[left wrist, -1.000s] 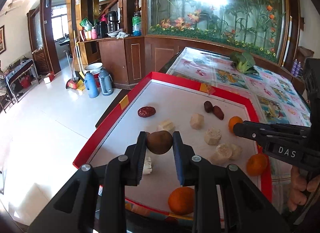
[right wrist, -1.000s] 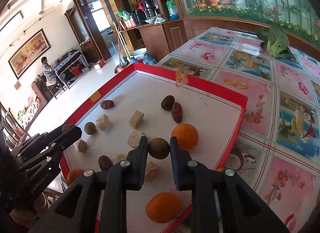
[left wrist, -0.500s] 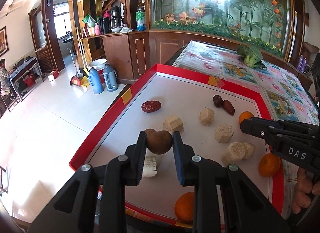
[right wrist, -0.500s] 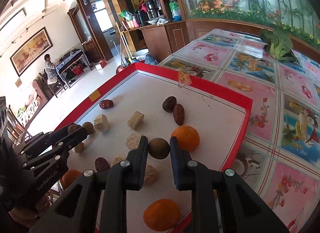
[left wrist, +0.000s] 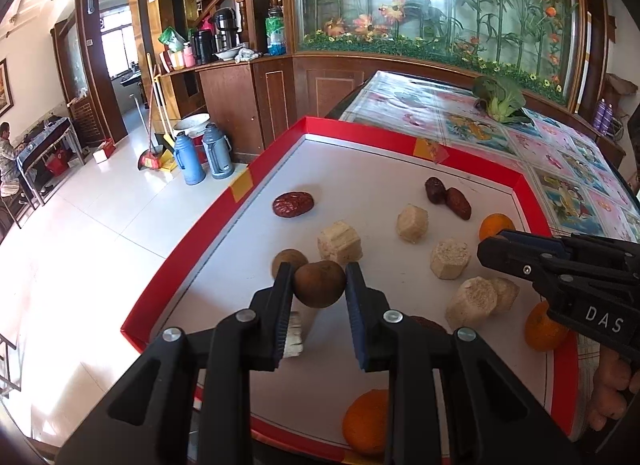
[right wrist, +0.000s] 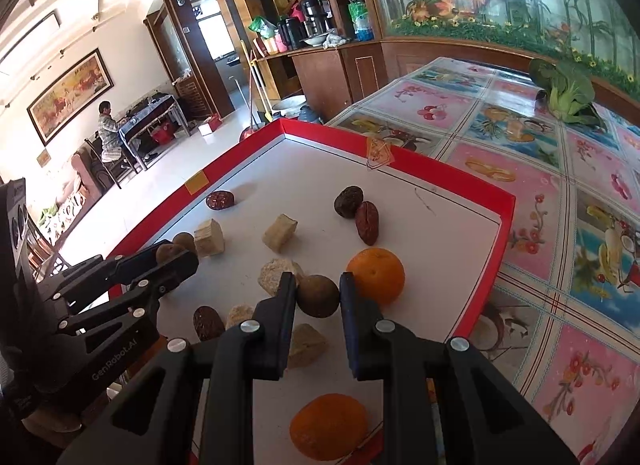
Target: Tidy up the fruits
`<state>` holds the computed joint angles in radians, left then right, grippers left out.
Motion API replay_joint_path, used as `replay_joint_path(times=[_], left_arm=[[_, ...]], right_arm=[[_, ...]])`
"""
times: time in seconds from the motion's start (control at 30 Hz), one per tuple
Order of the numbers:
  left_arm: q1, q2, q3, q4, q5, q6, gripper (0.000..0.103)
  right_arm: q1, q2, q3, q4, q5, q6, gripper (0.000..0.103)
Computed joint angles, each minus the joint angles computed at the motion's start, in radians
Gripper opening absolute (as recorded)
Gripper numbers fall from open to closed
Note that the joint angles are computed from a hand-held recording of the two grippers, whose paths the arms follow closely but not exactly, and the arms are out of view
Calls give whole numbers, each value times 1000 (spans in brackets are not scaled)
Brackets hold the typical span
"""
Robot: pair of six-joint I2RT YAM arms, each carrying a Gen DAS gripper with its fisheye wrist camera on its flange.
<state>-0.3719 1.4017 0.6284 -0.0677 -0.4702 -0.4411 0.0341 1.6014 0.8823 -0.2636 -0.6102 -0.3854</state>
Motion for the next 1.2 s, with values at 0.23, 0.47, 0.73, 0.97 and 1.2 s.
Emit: replay_joint_path(times=[0.23, 0.47, 0.73, 0.97, 1.2], left_arm=[[-5, 57, 60, -21, 5, 16, 28], [-20, 67, 74, -55, -18, -20, 62], [-79, 6, 81, -124, -122, -79, 83], [-201, -81, 107, -271, -308, -185, 100], [-372, -122, 203, -575, -528, -410, 103]], right_arm=[[-5, 11, 16, -45, -13, -23, 21], [-14, -22, -7, -36, -12, -39, 39], [-67, -111, -65, -15, -32, -48, 46], [-155, -223, -100, -59, -86, -40, 60], [-278, -393, -174, -87, -183, -40, 77]])
